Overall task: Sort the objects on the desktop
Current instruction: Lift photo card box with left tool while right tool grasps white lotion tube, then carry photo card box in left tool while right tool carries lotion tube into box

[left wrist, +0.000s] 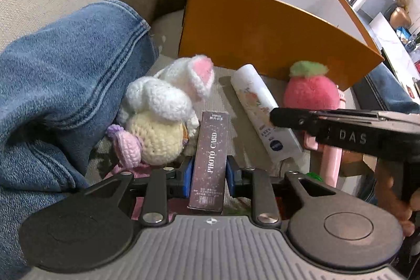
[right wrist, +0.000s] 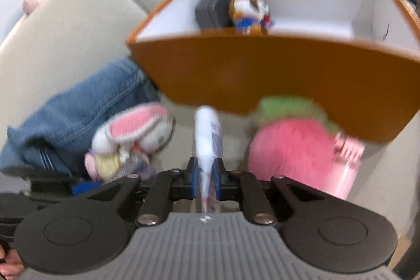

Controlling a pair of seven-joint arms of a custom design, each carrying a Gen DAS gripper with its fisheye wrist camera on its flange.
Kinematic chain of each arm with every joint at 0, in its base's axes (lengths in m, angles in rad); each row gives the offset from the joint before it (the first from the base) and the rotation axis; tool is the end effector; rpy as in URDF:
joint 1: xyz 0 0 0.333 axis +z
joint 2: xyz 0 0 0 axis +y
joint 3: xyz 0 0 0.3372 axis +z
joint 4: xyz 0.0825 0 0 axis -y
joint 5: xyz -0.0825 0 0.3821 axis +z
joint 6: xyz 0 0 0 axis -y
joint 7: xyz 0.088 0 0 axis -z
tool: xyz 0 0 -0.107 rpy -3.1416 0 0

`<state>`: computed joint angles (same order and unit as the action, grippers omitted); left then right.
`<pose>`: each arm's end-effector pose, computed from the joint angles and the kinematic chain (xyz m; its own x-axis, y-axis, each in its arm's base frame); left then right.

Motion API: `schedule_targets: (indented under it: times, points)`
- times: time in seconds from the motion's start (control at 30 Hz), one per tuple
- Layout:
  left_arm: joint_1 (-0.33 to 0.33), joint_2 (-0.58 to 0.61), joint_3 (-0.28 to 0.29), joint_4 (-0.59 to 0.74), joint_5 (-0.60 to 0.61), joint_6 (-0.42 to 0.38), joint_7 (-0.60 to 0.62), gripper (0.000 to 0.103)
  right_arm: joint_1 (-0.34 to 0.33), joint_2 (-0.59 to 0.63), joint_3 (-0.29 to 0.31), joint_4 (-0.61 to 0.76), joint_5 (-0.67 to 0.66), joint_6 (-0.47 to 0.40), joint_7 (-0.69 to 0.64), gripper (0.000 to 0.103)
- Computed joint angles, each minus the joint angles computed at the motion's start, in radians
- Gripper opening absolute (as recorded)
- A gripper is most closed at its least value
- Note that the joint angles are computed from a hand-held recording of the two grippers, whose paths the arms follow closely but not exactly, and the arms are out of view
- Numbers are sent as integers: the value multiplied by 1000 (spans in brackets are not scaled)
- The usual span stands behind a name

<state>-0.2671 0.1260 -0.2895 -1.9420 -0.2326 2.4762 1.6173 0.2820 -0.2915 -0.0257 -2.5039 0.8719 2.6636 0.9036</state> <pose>0.5320 -0.3220 0.4872 -0.4557 -0.8625 0.2202 -0.8525 0.3516 -0.3869 0.4481 0.0942 0.4507 0.3120 -0.8726 -0.3758 -0.8495 -0.0791 -0.5217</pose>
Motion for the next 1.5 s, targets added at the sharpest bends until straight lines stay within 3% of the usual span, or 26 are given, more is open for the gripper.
schedule_targets:
  times: [0.13,0.23,0.3,0.67,0.9,1.07,1.27,1.5]
  points:
    - [3,2,0,-1,-12,-8,2,29,-19,-19,35,-35,-103,19,42,26]
    - [0,5,-1,-1,-3,0,-1,29,-19,-4,50,-52,-164,53,104,27]
    - [0,3,-1,-7,1,9,0,29,-7,-13,33,-64,-157,61,105,13]
    - [-6,-42,-4,-20,-61,102,41,26,64,-147,-19,-101,-124,214,40,9]
    - [-8,-61,-7,35,-184,119,141,26,69,-184,-81,-34,-116,112,-7,9]
    - [-12,-25,-9,128,-195,116,179,26,58,-165,-100,50,-79,58,-65,8]
    - [-20,83,-20,292,-80,120,140,26,39,-97,-110,191,1,56,-148,8]
    - [-33,240,-24,493,47,62,38,26,-54,78,-42,329,-97,114,-29,8]
